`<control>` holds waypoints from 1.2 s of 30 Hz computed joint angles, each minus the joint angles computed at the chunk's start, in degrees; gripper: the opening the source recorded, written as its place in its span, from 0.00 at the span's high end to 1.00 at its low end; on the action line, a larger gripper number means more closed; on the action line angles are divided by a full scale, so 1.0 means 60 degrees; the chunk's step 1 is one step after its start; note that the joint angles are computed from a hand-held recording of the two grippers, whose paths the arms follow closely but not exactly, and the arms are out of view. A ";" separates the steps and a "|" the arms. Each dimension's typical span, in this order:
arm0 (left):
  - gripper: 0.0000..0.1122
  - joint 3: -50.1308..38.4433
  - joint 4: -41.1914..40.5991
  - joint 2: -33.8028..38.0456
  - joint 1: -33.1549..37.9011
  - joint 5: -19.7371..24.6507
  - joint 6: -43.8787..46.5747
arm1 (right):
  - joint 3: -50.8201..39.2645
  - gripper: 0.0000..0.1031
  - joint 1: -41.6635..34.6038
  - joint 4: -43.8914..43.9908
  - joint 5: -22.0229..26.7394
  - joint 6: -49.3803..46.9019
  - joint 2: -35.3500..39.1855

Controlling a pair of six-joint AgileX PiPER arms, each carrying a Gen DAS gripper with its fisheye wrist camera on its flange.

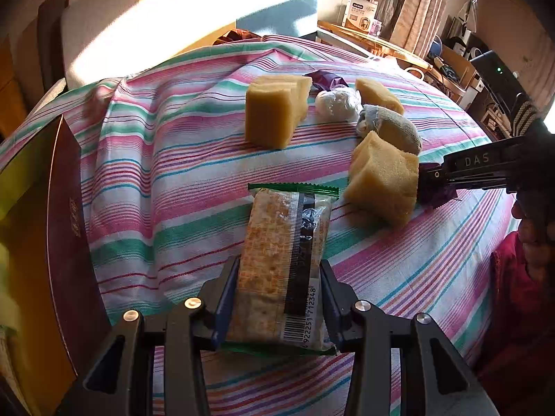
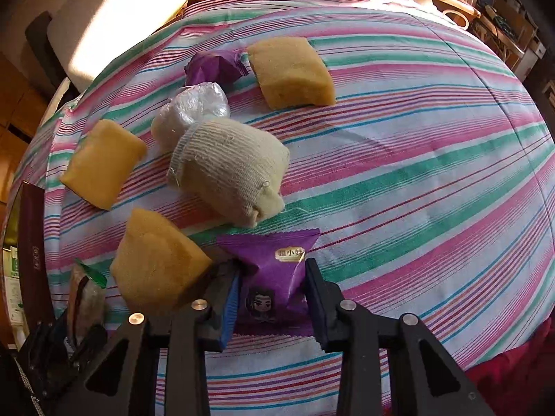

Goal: Organize objects
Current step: 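Grasp a cracker packet with the left tool while the right tool grasps the purple snack packet, then drop the cracker packet into the gold tray with the left tool while the right holds the purple packet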

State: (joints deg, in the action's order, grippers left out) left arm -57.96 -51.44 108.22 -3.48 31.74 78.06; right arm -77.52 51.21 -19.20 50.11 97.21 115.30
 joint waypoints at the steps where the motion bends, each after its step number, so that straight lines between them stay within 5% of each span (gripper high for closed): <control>1: 0.60 0.0029 -0.0058 -0.0005 -0.0020 -0.0057 0.0028 | -0.0077 0.66 0.0004 -0.0002 0.0083 -0.0071 0.0069; 11: 0.63 0.0403 -0.0423 -0.0283 0.0099 -0.0207 0.0460 | -0.0029 0.65 0.0050 -0.0248 0.0102 -0.0275 0.0177; 24: 0.64 0.0553 -0.0520 -0.1884 0.2068 0.2392 0.0651 | -0.0410 0.65 0.0346 -0.0597 0.0850 -0.0576 0.0458; 30: 0.64 -0.1025 -0.0042 -0.1348 0.3671 0.3614 -0.0423 | -0.0356 0.65 0.0423 -0.0637 0.0975 -0.0576 0.0424; 36: 0.64 -0.4165 0.1040 0.0625 0.4607 0.3721 -0.2564 | -0.0319 0.65 0.0495 -0.0660 0.1110 -0.0568 0.0385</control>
State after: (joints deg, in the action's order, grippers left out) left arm -82.95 -45.20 111.98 24.16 54.07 62.68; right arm -79.43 54.18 -23.16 56.77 93.80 117.61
